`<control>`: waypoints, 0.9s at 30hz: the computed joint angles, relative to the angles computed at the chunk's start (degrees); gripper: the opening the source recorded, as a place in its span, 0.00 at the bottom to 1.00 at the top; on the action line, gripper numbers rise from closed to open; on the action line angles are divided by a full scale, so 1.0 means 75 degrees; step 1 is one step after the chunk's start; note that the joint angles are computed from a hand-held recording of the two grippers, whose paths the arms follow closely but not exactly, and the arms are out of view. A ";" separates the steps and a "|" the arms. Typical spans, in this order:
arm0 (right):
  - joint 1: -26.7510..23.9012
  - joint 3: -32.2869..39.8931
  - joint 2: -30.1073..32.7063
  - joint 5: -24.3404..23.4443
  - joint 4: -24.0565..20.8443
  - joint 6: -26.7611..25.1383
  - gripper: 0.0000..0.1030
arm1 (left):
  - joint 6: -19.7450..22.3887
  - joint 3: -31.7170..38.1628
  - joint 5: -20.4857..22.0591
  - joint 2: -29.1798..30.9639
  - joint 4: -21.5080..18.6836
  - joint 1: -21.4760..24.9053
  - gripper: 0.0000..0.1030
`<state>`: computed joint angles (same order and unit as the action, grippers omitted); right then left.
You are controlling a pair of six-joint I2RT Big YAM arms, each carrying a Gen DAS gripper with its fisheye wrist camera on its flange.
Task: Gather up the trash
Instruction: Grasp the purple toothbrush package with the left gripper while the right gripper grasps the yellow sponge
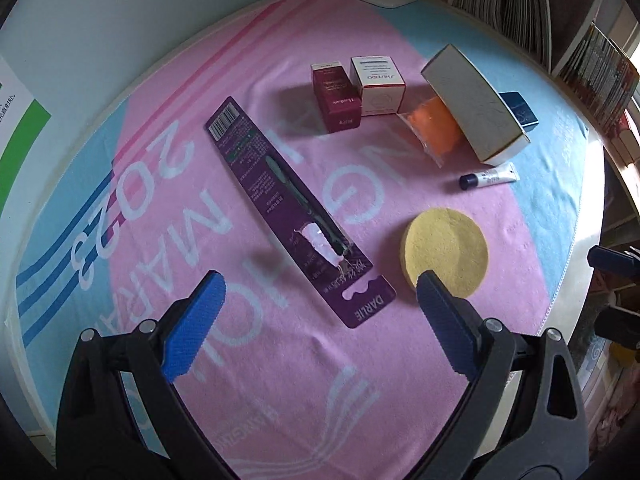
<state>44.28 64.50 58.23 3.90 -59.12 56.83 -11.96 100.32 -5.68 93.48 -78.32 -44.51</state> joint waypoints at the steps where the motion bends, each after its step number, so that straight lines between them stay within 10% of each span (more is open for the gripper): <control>1: -0.0093 0.0022 0.0091 -0.0132 0.0061 -0.0085 0.86 | 0.0007 0.0047 0.0019 0.0071 0.0000 0.0042 0.91; 15: -0.0907 0.0421 0.1368 -0.1599 0.0472 -0.1045 0.80 | -0.0167 0.0649 0.0452 0.1074 -0.0161 0.0382 0.91; 25: -0.1019 0.0733 0.2013 -0.1966 0.0418 -0.1347 0.61 | 0.0013 0.0246 0.0510 0.0929 0.0170 0.0552 0.54; 27: -0.1015 0.0839 0.2095 -0.1823 0.0245 -0.1416 0.45 | 0.0062 0.0096 0.0585 0.0794 0.0258 0.0657 0.43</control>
